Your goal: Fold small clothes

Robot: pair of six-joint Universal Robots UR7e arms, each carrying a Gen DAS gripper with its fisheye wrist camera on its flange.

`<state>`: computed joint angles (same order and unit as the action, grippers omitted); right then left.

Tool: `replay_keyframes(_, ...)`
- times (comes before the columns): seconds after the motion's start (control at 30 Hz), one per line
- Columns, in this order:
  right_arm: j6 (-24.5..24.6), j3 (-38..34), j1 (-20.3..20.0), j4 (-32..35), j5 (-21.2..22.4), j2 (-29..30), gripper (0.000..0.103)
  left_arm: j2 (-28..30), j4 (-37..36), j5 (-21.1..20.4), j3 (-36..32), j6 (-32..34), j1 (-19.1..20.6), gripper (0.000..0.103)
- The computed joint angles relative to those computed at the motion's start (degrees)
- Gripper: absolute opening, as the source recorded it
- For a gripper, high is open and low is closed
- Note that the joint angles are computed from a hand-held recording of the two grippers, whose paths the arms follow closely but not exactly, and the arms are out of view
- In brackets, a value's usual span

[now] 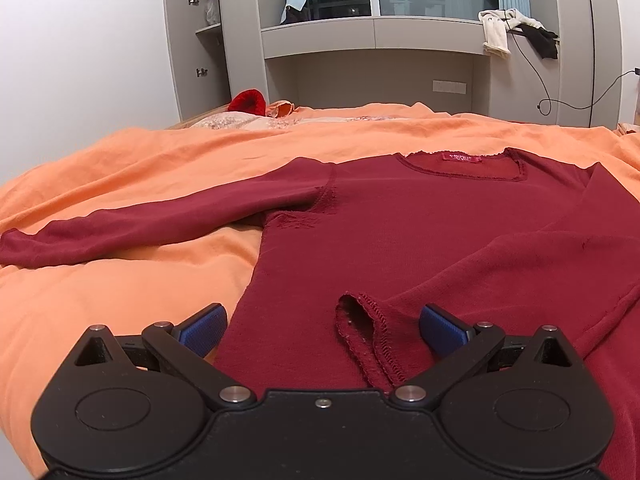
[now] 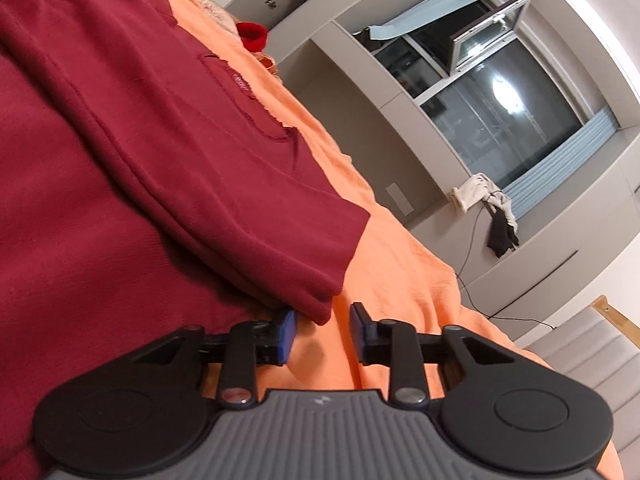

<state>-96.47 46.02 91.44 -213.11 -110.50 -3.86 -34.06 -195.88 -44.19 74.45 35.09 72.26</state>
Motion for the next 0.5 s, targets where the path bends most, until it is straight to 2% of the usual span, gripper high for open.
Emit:
replay_keyframes(0.1,-2.9,0.2,-0.2,0.2,0.0,-0.5,0.030,0.0,0.0,0.0,0.0,0.1,0.0,0.103)
replay_keyframes(0.23,-2.1,-1.3,-0.3,2.2,-0.5,0.2,0.030,0.0,0.0,0.0,0.0,0.0,0.0,0.103)
replay_keyframes(0.33,-1.0,-2.0,-0.7,3.7,1.2,0.5,0.029,0.1,-0.2,0.0,0.0,0.2,-0.1,0.103)
replay_keyframes(0.43,0.5,-2.9,-0.9,5.0,1.9,0.8,0.024,0.2,-0.4,-0.1,0.0,0.4,0.0,0.103)
replay_keyframes(0.5,2.0,-2.9,-0.7,5.9,1.6,0.7,0.009,0.3,-0.7,0.0,0.0,0.5,-0.1,0.103)
